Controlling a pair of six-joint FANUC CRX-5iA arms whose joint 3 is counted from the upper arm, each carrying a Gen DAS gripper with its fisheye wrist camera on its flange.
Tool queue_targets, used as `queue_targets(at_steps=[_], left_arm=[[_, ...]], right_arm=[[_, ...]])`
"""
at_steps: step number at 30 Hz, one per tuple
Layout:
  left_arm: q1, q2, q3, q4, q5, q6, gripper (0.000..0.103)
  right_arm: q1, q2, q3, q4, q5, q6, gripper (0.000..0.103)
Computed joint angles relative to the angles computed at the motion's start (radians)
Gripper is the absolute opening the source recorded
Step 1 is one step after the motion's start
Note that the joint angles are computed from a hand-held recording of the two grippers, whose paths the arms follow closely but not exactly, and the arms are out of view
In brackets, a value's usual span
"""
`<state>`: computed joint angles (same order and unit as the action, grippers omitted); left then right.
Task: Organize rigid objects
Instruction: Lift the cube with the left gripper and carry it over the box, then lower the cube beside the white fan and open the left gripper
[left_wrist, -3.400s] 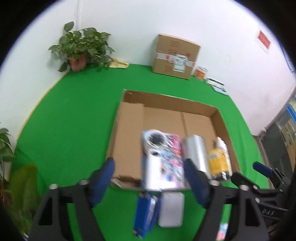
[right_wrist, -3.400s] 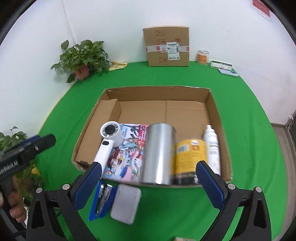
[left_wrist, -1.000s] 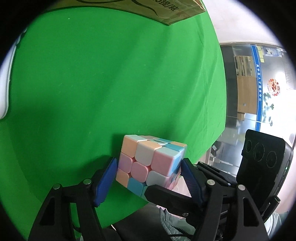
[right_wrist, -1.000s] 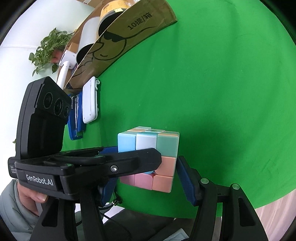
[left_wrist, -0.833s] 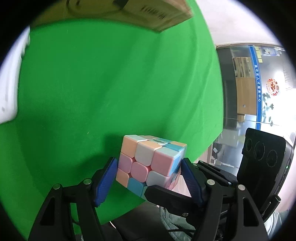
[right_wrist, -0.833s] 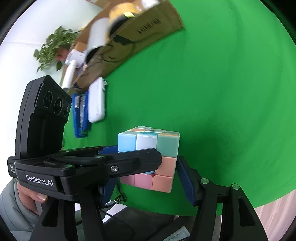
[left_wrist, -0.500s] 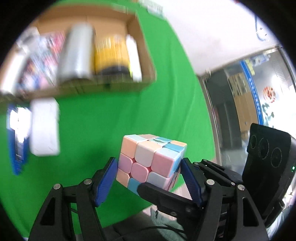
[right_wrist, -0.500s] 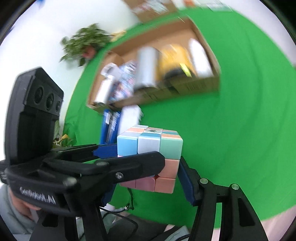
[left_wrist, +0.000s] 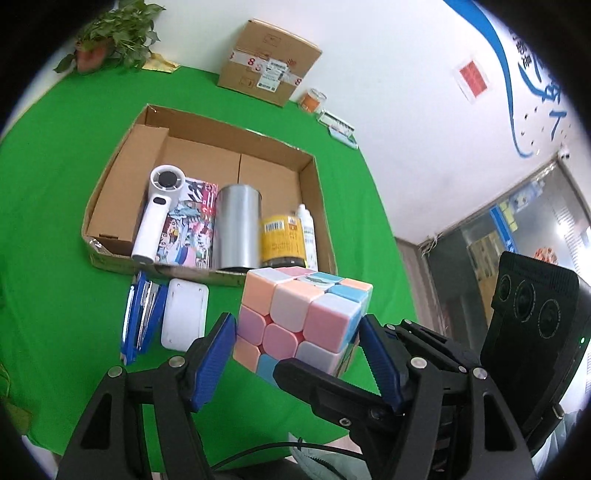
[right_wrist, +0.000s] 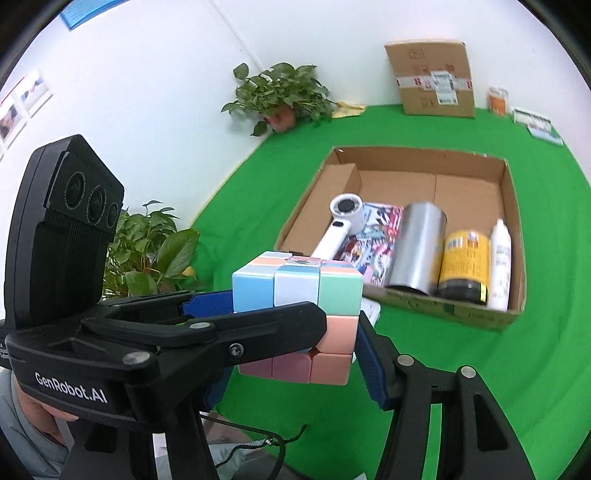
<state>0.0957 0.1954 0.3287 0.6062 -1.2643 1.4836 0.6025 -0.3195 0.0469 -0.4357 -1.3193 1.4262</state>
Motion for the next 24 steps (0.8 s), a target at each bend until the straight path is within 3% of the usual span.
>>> queue_targets(at_steps=[9, 24], left_arm=[[0.049, 0.137, 0.114, 0.091, -0.081, -0.078, 0.068], [0.082, 0.528, 0.52, 0.144, -0.359, -0.073, 0.068]], right_arm=[[0.07, 0.112, 0.052, 0.118, 0.022, -0.099, 0.057], [0.076, 0.399, 0.142, 0.158, 0.037, -0.229, 0.057]])
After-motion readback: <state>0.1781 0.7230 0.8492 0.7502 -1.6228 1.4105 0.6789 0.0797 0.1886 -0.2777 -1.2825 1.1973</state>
